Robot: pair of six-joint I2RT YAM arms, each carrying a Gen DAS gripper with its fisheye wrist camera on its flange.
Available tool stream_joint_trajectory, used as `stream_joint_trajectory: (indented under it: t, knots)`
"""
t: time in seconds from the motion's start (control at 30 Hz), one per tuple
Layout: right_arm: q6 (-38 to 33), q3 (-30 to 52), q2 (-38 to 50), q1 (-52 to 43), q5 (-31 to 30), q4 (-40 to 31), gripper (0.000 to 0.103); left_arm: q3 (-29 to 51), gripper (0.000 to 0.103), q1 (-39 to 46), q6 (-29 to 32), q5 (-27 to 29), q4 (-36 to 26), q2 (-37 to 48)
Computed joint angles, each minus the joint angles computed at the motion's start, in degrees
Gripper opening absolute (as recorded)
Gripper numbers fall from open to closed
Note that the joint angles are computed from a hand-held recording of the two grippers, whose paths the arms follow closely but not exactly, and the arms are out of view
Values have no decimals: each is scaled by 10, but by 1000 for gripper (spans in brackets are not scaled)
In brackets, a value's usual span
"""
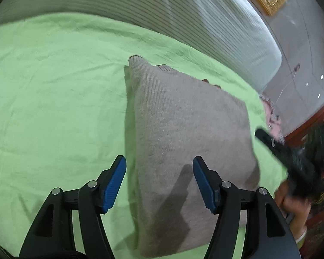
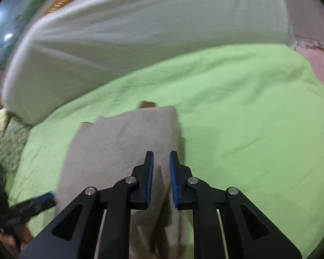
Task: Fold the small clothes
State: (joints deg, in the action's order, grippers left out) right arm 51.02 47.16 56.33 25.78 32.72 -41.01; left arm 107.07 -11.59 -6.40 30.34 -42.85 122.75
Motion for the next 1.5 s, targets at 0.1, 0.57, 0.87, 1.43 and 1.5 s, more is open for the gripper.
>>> stream_joint_trajectory:
  t: [0.1,0.57,0.87,1.43,1.5]
  knots:
    - [53,11,25,93,35,-43,46,30,65,-4,-9,2,-22,20]
    - [209,-30,-39,166,74,-166,58,66,78,-6,-17,23,-31,63]
    - [25,-95,-53,-46,-76,59,66,123,90,-11,-59,59,-28,132]
    - [71,-57,-6,71,-106,167,37,-149,41,83,-73,115,108,-96]
    - [74,-27,43,104,-96,197,36,-176,41,123,-50,127,88,-128]
